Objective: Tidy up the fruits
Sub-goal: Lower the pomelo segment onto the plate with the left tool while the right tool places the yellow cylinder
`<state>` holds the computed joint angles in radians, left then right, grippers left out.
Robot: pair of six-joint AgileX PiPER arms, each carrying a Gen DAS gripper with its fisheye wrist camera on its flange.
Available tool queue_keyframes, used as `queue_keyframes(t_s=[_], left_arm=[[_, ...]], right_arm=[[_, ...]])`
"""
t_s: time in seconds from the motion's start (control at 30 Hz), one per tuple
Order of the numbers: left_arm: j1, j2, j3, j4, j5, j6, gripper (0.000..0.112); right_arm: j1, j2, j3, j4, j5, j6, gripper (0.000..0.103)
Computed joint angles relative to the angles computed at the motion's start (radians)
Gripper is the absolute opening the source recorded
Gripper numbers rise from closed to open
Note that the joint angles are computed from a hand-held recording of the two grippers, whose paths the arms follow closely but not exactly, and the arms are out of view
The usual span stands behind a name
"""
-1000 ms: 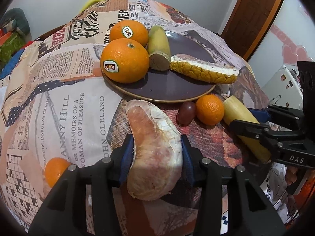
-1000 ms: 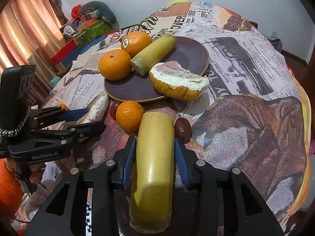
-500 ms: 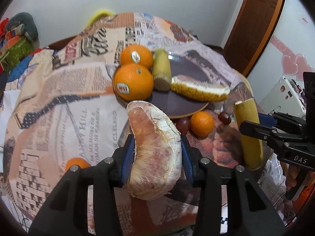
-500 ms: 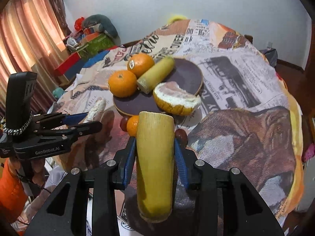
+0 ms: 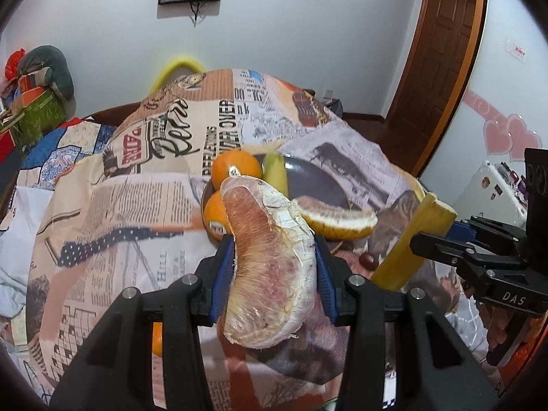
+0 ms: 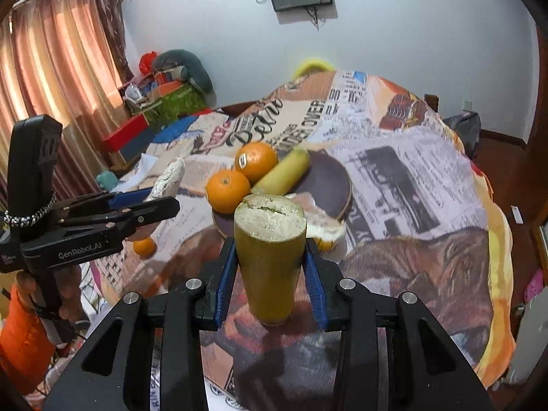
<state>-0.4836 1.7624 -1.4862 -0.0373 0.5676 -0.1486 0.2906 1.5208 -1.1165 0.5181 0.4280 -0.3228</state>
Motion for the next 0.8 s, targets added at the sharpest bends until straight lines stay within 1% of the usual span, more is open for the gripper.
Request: queue_keyframes(t_s=[0.4,0.47,0.63,0.8], left_arm=[[0.0,0.098,-0.158,-0.002,0.023,0.004,0.044],[0.002,0.125,-0.195,-0.01,0.033,0.012,0.044],[0.005,0.203,-0.301,-0.037,0.07,0.034,0.044],[0.002,0.28,-0.401,-0.049,0.107,0.045,0.044]], right_arm=[[-0.058,0.038,-0.098,0.003,-0.022,-0.012,0.035],[-0.066,0.049,-0.115,0.008,-0.022,-0.02,0.035],[-0.069,0.082,-0.151,-0.038,-0.029,0.011,0.035],[-0.09,0.131,-0.197,0.022,-0.007,-0.041,0.035]])
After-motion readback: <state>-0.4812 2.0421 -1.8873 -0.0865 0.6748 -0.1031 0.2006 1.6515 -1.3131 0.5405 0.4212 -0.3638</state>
